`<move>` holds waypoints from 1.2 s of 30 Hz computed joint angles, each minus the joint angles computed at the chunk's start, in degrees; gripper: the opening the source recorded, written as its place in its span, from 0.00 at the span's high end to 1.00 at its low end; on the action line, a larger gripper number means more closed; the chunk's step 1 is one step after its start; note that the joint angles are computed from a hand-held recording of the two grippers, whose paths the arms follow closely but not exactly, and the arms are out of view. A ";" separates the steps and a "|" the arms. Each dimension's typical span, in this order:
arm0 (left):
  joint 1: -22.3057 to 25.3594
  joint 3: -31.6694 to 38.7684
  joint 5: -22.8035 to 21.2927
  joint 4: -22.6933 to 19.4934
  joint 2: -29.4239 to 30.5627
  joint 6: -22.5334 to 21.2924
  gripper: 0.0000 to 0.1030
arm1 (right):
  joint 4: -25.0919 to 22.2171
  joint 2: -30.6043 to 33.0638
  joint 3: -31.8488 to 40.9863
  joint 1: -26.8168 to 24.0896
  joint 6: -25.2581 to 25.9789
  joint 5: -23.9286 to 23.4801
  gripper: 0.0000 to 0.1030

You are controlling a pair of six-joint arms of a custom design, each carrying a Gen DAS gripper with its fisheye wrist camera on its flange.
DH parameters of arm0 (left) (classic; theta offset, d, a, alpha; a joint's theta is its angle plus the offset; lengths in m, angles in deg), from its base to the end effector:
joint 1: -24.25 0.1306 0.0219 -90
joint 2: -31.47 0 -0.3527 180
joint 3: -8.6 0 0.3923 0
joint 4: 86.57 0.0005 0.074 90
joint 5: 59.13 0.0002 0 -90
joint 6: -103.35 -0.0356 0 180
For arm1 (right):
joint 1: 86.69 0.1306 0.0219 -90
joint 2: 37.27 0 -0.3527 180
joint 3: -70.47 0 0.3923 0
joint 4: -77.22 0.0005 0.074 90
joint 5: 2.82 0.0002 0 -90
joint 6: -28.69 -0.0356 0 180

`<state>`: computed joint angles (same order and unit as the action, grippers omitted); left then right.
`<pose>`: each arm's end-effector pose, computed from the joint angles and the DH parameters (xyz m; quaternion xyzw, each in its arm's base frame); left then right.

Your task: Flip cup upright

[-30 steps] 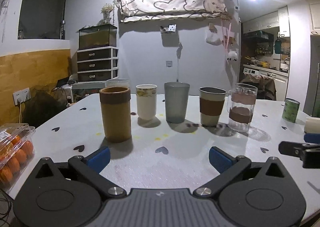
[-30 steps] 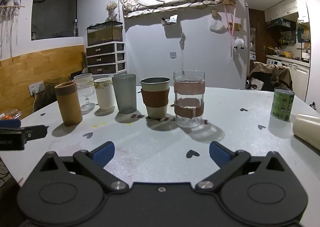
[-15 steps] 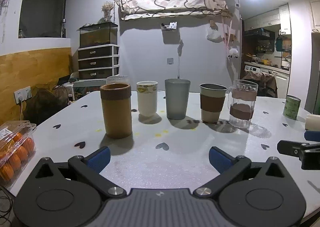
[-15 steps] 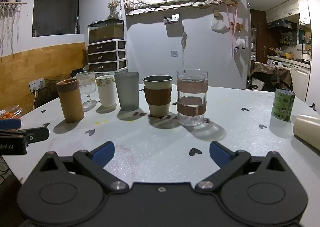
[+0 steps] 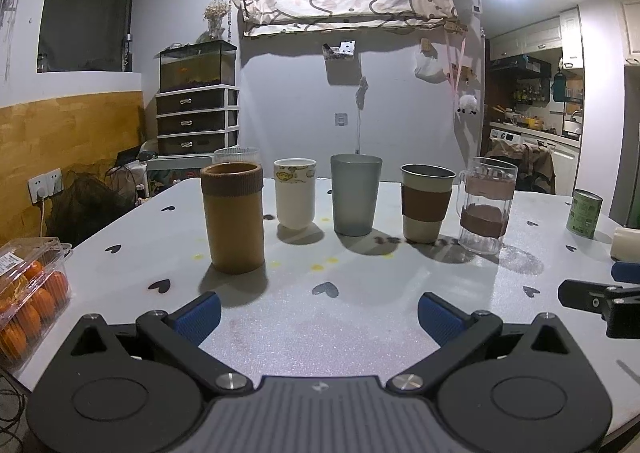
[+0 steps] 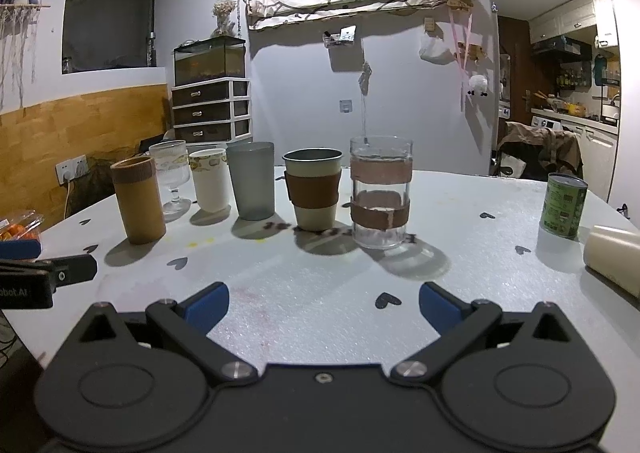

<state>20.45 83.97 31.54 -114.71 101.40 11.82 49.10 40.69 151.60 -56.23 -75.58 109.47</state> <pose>0.3915 -0.0269 0.4566 0.0419 0.8314 -0.0158 0.5539 0.3837 0.2094 0.4519 -0.0136 0.8336 0.0500 0.5499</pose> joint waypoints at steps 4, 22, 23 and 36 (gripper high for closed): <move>-0.01 -0.02 0.02 -0.01 0.03 0.02 0.00 | 0.02 0.01 0.02 -0.02 0.04 -0.04 0.01; -0.04 0.02 -0.01 -0.12 0.14 0.11 0.00 | -0.48 -0.34 -0.13 0.00 -0.45 0.39 0.01; -0.04 0.02 -0.01 -0.12 0.14 0.11 0.00 | -0.50 -0.40 -0.15 0.03 -0.48 0.47 0.01; -0.07 -0.07 0.00 -0.02 0.13 0.13 0.00 | -0.59 -0.46 -0.16 0.04 -0.47 0.45 0.01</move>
<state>20.38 83.90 31.54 -114.73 101.52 11.95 48.51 40.23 151.45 -56.19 -76.05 109.91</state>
